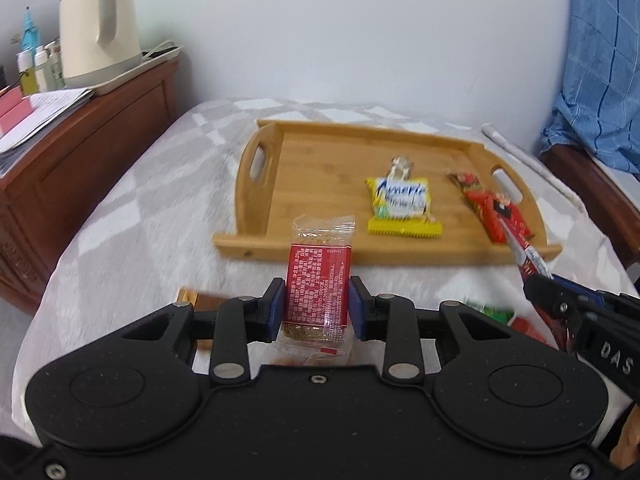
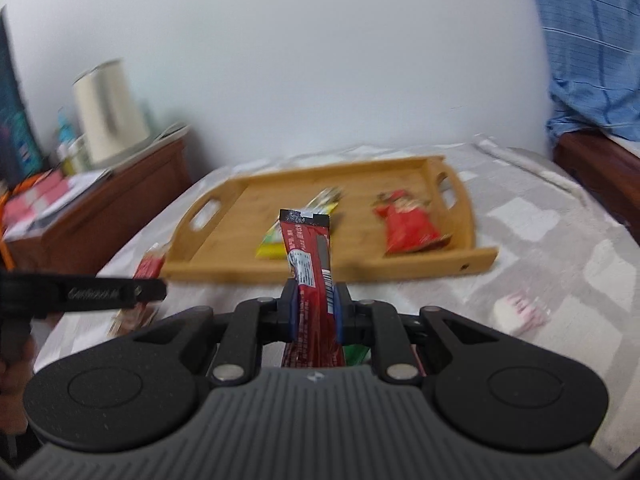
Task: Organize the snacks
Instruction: 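Carry the red wafer pack and red chocolate bar over the bamboo tray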
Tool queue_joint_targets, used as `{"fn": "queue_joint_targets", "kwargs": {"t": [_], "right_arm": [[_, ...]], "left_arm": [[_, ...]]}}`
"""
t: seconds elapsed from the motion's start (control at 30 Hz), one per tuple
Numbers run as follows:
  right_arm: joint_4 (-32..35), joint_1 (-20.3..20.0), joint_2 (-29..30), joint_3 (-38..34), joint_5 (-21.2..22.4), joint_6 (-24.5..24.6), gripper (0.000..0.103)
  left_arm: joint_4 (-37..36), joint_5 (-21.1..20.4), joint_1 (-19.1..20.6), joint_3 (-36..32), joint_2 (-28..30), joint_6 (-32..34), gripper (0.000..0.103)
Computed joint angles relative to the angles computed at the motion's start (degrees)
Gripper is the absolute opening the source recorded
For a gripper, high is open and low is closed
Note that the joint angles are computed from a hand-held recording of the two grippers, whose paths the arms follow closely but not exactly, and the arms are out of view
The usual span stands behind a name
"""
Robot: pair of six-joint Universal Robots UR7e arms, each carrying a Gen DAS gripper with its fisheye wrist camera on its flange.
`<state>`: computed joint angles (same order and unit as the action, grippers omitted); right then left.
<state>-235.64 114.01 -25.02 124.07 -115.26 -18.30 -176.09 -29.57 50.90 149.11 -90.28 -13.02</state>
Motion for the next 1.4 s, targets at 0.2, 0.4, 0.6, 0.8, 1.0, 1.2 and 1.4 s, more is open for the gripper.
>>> {"fn": "queue_joint_targets", "kwargs": {"t": [0.2, 0.4, 0.6, 0.8, 1.0, 1.2, 1.4], "right_arm": [[6.6, -2.0, -2.1, -5.2, 1.0, 5.4, 0.021], [14.4, -3.9, -2.8, -11.2, 1.3, 8.0, 0.021], [21.4, -5.6, -1.9, -16.6, 2.5, 11.7, 0.021], [25.0, -6.1, 0.8, -21.3, 0.8, 13.6, 0.021], [21.0, -5.2, 5.6, -24.6, -4.1, 8.2, 0.021], [16.1, -4.2, 9.3, -27.2, -7.5, 1.1, 0.021], [14.9, -3.9, 11.0, -29.0, -8.7, -1.8, 0.022]], "left_arm": [[-5.4, -3.9, 3.5, -7.0, 5.7, 7.1, 0.031], [-8.7, -7.0, 7.3, -14.8, 12.0, 13.5, 0.031], [-6.9, -9.5, 11.5, -21.7, 17.6, 14.0, 0.031], [-7.1, -10.8, 14.6, -25.2, 21.6, 14.5, 0.031], [-9.4, -10.8, 16.1, -26.4, 24.4, 16.8, 0.031], [-11.1, -11.3, 16.7, -26.8, 25.7, 19.1, 0.031], [-11.7, -11.1, 16.9, -27.0, 26.6, 19.8, 0.031]]}}
